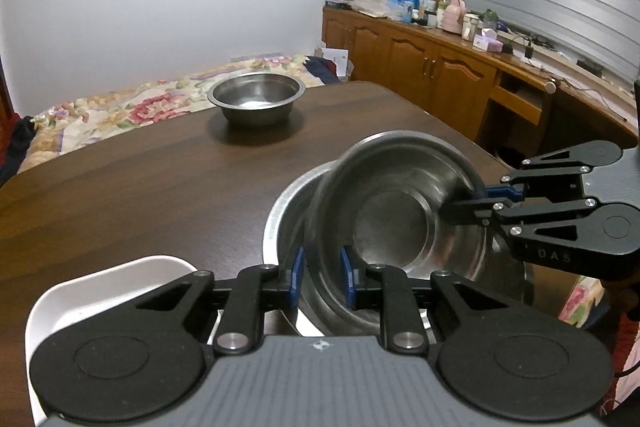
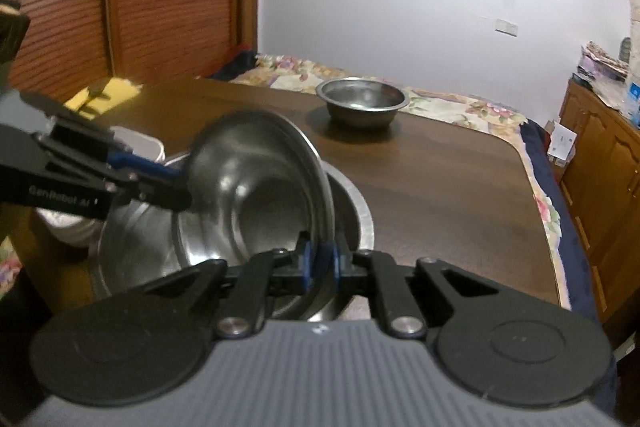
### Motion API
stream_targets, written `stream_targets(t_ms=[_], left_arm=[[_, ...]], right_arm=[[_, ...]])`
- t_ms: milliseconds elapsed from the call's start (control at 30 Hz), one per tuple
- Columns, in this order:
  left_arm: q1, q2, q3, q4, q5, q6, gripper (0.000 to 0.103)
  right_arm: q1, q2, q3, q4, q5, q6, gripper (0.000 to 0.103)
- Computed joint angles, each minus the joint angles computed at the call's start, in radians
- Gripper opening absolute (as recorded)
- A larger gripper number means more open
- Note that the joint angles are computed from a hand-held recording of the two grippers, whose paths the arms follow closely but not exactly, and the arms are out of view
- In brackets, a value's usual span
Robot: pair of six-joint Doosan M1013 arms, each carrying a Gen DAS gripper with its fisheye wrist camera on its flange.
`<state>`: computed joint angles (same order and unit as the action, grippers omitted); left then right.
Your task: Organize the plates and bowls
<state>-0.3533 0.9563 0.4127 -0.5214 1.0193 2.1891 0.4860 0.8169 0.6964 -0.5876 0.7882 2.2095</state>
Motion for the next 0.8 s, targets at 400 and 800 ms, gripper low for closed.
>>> stream_targets(t_ms=[400,800], left_arm=[[0.000,-0.006,0.012,-0.004,-0.011,0.005,0.023],[0.000,-0.025,0.049,-0.021,-0.036,0.018,0.023]], right_arm=[[-0.003,-0.006,0.020,-0.019,-0.040,0.033,0.014],[-0.002,-0.029,0.064,-0.144,-0.103,0.154,0.034]])
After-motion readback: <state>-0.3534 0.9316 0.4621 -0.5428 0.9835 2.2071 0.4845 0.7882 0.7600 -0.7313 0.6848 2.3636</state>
